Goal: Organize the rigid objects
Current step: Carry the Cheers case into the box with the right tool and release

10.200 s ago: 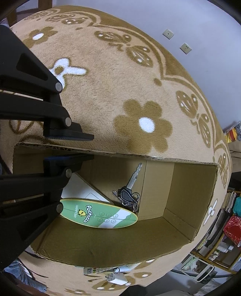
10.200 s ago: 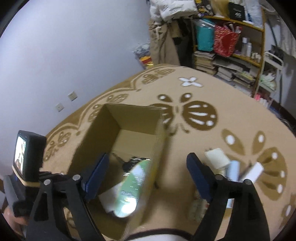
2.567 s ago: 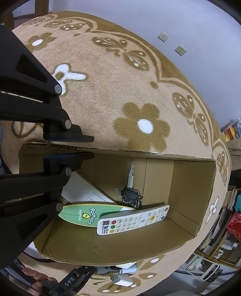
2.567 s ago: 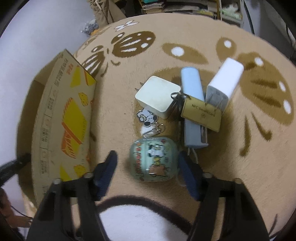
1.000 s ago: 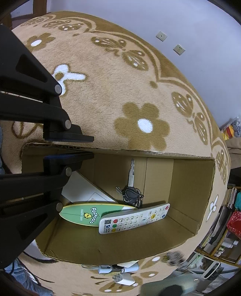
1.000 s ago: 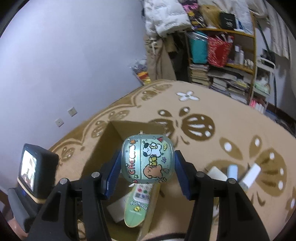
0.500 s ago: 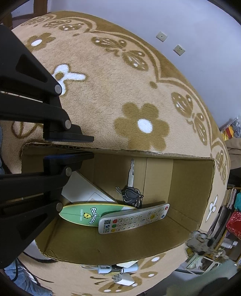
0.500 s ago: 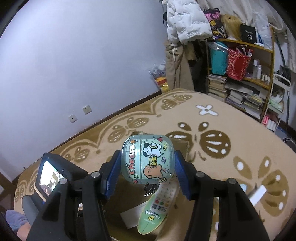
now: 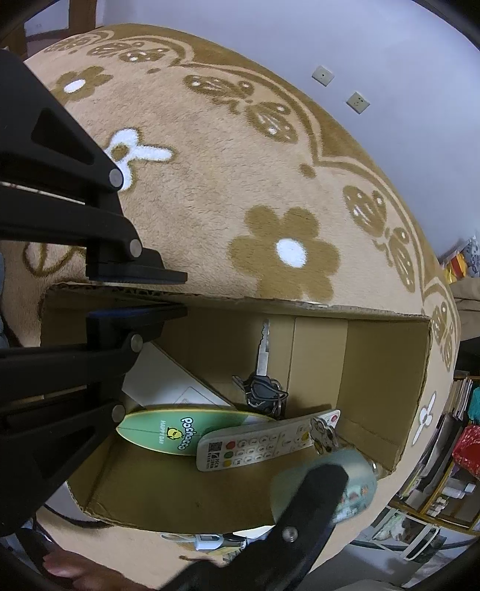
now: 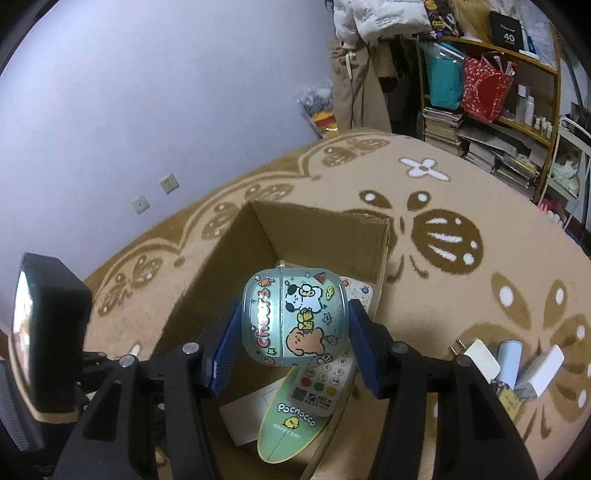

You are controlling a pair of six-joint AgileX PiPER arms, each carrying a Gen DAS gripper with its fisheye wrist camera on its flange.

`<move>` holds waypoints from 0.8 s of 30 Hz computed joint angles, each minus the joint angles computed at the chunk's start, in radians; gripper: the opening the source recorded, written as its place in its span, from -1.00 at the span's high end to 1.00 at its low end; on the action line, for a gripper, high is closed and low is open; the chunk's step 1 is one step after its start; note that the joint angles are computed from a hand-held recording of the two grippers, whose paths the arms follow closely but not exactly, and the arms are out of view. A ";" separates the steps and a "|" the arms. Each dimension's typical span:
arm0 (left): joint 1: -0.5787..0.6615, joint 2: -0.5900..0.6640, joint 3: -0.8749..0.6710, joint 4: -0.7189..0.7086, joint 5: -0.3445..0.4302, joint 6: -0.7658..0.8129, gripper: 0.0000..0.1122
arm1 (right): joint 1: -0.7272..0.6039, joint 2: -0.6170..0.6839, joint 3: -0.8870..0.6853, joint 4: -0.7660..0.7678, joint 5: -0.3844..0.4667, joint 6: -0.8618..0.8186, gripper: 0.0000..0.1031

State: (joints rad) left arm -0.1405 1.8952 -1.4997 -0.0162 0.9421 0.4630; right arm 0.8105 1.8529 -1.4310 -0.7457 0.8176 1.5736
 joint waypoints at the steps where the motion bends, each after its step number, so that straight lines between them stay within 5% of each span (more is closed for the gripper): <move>1: -0.001 0.000 0.000 0.002 0.000 -0.001 0.81 | -0.005 0.005 -0.006 0.014 -0.002 -0.018 -0.16; 4: 0.001 0.002 -0.002 0.002 0.001 0.000 0.80 | -0.021 0.030 -0.038 0.074 -0.001 -0.092 -0.16; 10: 0.005 0.003 -0.004 -0.009 0.005 0.010 0.81 | -0.010 0.128 -0.160 0.113 0.133 -0.209 -0.17; 24: 0.005 0.016 -0.006 0.002 -0.008 0.006 0.80 | -0.013 0.101 -0.115 0.100 0.069 -0.115 -0.17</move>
State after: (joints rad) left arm -0.1359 1.9109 -1.5058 -0.0138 0.9344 0.4691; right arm 0.7971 1.9540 -1.5458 -0.6461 0.8869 1.4588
